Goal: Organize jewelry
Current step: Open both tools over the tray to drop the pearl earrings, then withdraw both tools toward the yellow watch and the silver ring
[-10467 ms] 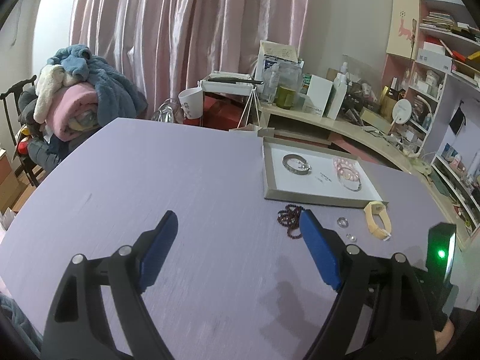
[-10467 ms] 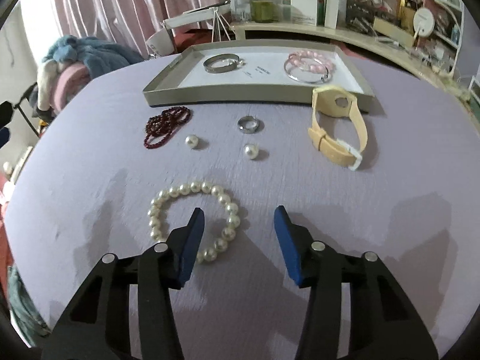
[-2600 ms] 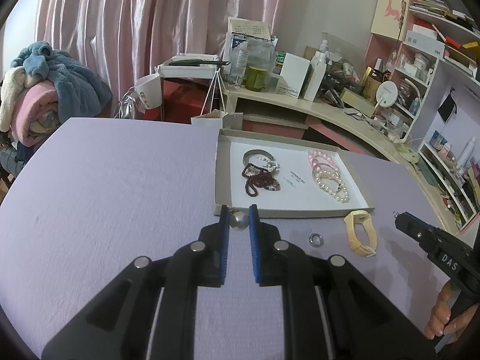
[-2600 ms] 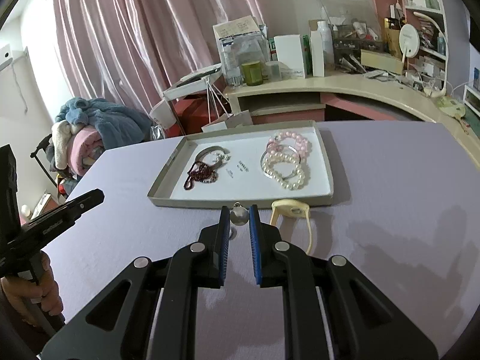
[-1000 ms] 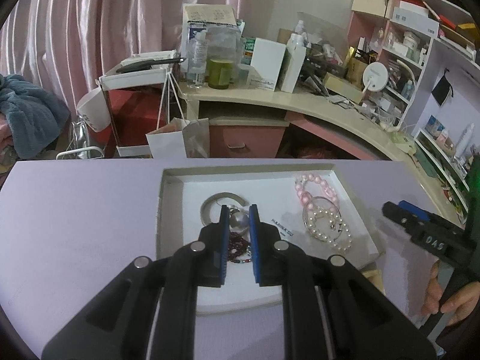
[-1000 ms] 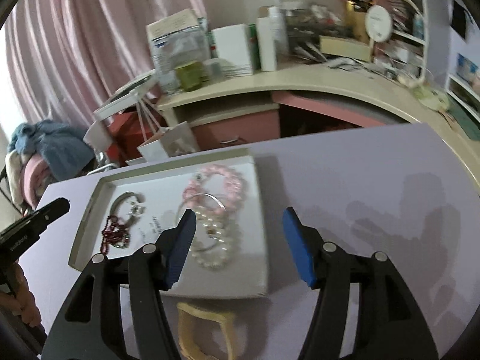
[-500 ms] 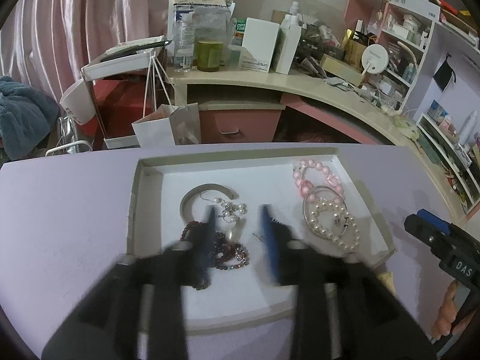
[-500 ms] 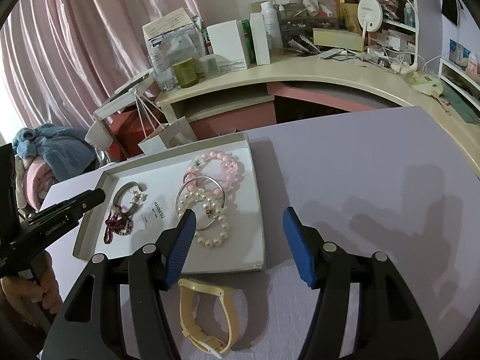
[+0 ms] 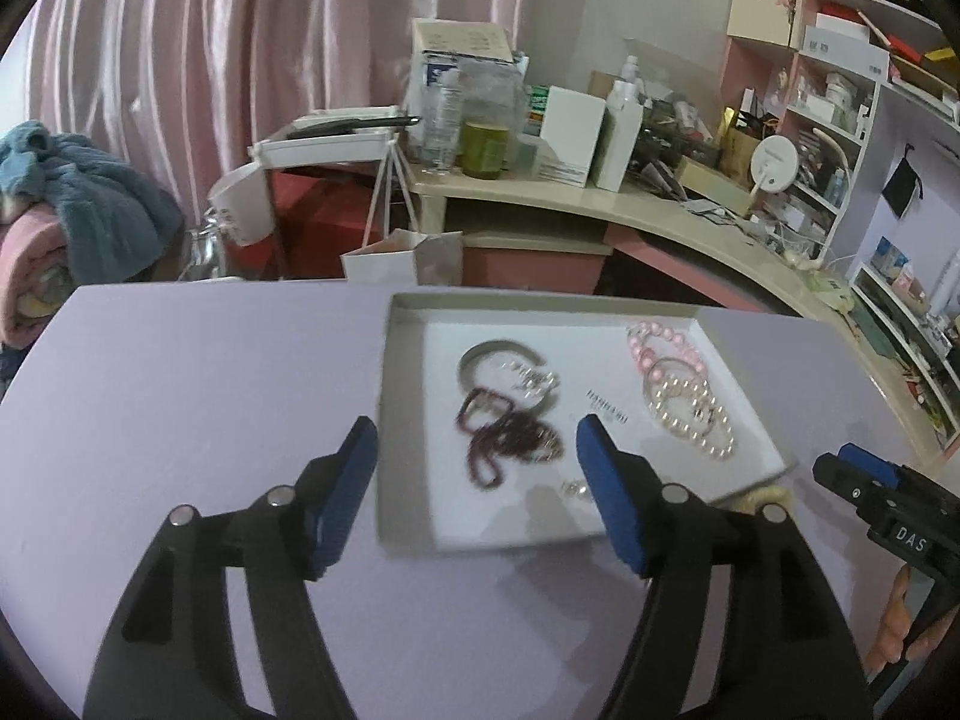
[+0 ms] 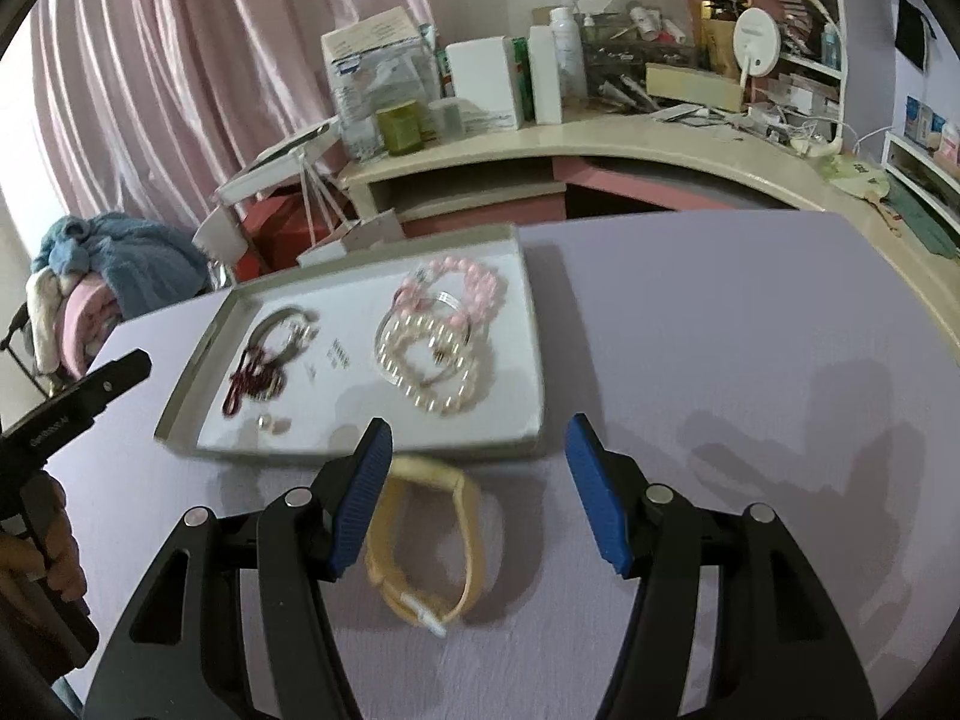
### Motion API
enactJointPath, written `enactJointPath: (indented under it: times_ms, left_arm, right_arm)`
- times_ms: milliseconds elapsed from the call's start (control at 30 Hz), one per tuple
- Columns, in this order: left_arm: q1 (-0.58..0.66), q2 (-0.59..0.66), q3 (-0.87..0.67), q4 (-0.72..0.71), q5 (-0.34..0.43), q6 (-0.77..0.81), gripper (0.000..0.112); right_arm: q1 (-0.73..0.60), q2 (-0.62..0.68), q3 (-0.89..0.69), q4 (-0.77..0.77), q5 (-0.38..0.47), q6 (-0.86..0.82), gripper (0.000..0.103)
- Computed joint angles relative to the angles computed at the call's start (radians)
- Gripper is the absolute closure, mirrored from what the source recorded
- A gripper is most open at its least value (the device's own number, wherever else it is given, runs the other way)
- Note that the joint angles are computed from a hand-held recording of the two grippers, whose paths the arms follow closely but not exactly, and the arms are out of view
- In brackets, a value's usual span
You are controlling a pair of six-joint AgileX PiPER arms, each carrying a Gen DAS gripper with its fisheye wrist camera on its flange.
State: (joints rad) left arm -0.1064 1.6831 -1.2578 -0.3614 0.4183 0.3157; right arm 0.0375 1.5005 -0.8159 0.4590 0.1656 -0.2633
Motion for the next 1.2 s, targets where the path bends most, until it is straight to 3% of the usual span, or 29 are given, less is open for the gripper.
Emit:
enactJointPath:
  times_ms: [200, 533, 1000, 1200]
  left_arm:
    - [0.018, -0.099, 0.166, 0.038, -0.073, -0.024, 0.032]
    - [0.045, -0.146, 0.27, 0.001, -0.08, -0.024, 0.027]
    - [0.013, -0.133, 0.275, 0.021, -0.075, -0.04, 0.027]
    - [0.005, -0.128, 0.27, 0.024, -0.07, -0.042, 0.027]
  right_arm:
    - [0.05, -0.011, 0.054, -0.034, -0.009, 0.035, 0.041]
    - [0.082, -0.014, 0.077, -0.103, -0.013, 0.121, 0.041]
    - [0.129, 0.06, 0.021, -0.573, 0.019, 0.597, 0.035]
    - [0.129, 0.092, -0.008, -0.604, 0.035, 0.622, 0.035]
